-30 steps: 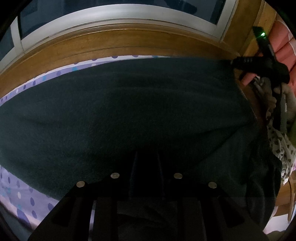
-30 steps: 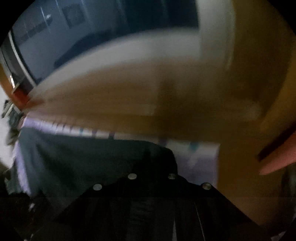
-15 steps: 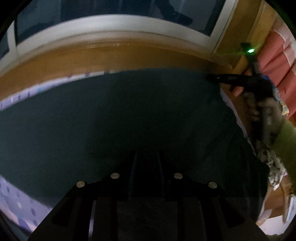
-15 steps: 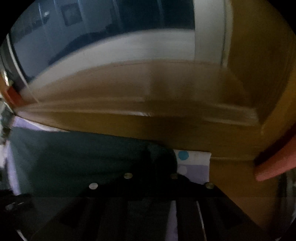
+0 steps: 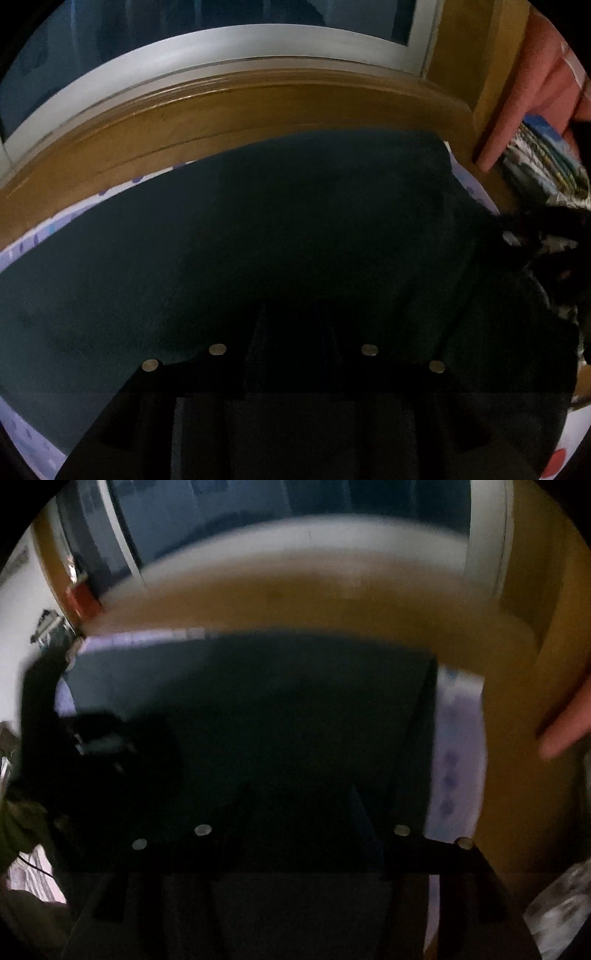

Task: Fold clothes
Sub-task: 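Slide both tools along the dark green strip pressing it flat, then lift both tools off the strip and pull them back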

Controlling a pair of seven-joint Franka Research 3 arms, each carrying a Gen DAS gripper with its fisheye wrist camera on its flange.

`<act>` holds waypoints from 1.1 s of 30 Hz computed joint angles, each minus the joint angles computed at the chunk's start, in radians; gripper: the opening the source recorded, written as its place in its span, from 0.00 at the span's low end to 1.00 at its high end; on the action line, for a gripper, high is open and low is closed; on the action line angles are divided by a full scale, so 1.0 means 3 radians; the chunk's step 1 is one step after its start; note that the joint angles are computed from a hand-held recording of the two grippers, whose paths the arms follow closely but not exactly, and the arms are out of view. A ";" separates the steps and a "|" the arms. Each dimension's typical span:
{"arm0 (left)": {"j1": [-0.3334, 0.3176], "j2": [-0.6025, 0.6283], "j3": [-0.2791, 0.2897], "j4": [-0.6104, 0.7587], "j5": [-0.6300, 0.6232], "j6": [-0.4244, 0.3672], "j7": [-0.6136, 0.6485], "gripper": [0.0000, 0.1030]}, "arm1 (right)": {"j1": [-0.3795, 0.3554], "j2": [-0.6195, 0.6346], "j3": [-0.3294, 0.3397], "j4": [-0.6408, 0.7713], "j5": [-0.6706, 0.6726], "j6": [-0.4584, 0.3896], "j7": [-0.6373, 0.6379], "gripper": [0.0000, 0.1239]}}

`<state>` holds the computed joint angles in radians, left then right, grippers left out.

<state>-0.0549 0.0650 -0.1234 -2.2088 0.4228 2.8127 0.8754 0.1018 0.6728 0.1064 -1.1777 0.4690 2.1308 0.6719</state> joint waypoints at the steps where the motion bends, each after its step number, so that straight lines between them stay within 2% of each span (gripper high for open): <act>1: 0.0000 -0.0021 -0.0002 -0.0019 -0.0004 -0.0010 0.0013 0.31 | -0.0025 0.0019 -0.0003 -0.0033 0.0023 0.0059 -0.0028 0.35; 4: 0.0013 -0.0159 -0.0019 -0.0104 -0.0209 -0.0094 0.0105 0.31 | -0.0077 -0.0065 -0.0017 -0.0201 0.0063 0.0165 -0.0043 0.25; 6: 0.0019 -0.0388 -0.0020 -0.0286 -0.0164 -0.0080 -0.0036 0.31 | -0.0081 -0.0229 -0.0054 -0.0420 0.0067 0.0250 0.0026 0.26; 7: 0.0032 -0.0527 -0.0023 -0.0405 -0.0128 -0.0068 -0.0107 0.31 | -0.0067 -0.0351 -0.0085 -0.0556 0.0055 0.0333 0.0089 0.26; 12: 0.0090 -0.1411 -0.0053 -0.1094 -0.0079 -0.0148 -0.0254 0.31 | -0.0160 -0.1016 -0.0026 -0.1329 0.0355 0.0657 -0.0240 0.30; 16: 0.0038 -0.2005 0.0031 -0.1491 -0.0238 -0.0347 -0.0108 0.31 | -0.0048 -0.1659 -0.0035 -0.2089 0.0605 0.0892 -0.0480 0.38; 19: -0.0135 -0.2467 0.0231 -0.1820 -0.0483 -0.0457 0.0182 0.31 | 0.0082 -0.2159 -0.0089 -0.2633 0.0778 0.0907 -0.0540 0.40; 22: -0.0331 -0.2892 0.0521 -0.2098 -0.0769 -0.0595 0.0638 0.31 | 0.0273 -0.2577 -0.0118 -0.3132 0.0825 0.0964 -0.0444 0.40; 24: -0.0416 -0.2997 0.0651 -0.2170 -0.0911 -0.0662 0.0917 0.31 | 0.0425 -0.2831 -0.0109 -0.3463 0.0845 0.1044 -0.0386 0.41; 29: -0.0411 -0.3357 0.0713 -0.2354 -0.1040 -0.0940 0.1491 0.31 | 0.0799 -0.3403 -0.0047 -0.4166 0.0855 0.1218 -0.0163 0.41; 33: -0.0385 -0.3590 0.0801 -0.2463 -0.1210 -0.1104 0.1858 0.31 | 0.1053 -0.3594 0.0025 -0.4466 0.0813 0.1415 0.0117 0.41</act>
